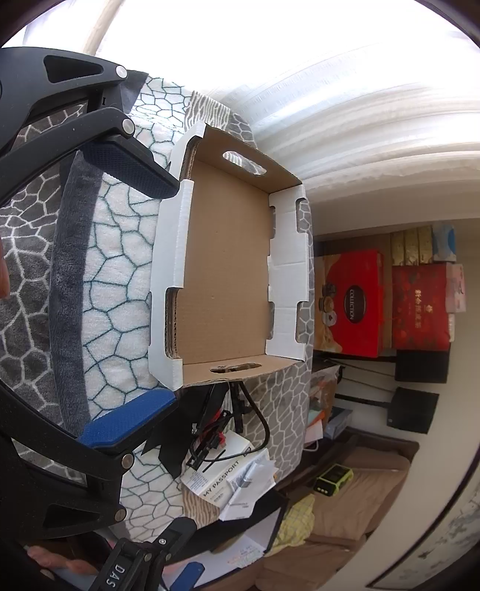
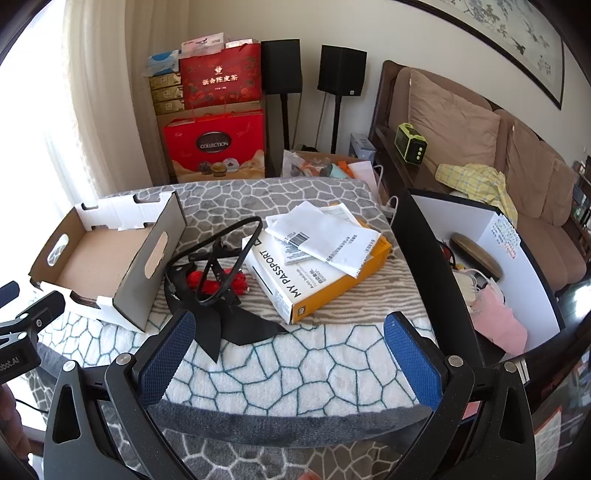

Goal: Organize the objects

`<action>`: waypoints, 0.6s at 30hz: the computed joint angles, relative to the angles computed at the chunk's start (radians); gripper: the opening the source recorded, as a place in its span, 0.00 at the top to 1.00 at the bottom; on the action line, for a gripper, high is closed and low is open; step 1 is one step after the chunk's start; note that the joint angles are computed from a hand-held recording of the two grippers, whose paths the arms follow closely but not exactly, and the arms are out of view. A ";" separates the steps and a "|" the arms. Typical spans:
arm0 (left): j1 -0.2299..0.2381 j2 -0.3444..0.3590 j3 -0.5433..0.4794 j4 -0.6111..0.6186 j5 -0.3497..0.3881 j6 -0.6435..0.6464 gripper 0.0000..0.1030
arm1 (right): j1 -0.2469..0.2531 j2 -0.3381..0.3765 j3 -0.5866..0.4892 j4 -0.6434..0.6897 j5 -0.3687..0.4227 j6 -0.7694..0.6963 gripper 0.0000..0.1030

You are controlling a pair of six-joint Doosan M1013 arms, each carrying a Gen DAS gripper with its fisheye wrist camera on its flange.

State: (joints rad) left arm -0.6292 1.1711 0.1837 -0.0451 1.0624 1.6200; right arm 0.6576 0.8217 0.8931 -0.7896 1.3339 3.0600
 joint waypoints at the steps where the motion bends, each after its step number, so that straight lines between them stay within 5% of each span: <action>1: 0.000 0.001 -0.001 0.000 0.001 0.000 0.00 | 0.000 0.000 0.000 0.000 0.000 0.000 0.00; 18: 0.000 -0.002 0.005 0.001 -0.003 -0.001 0.00 | 0.000 0.001 -0.001 -0.003 -0.001 -0.002 0.00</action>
State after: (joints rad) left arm -0.6291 1.1688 0.1886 -0.0442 1.0597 1.6189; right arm 0.6577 0.8230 0.8918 -0.7925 1.3327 3.0585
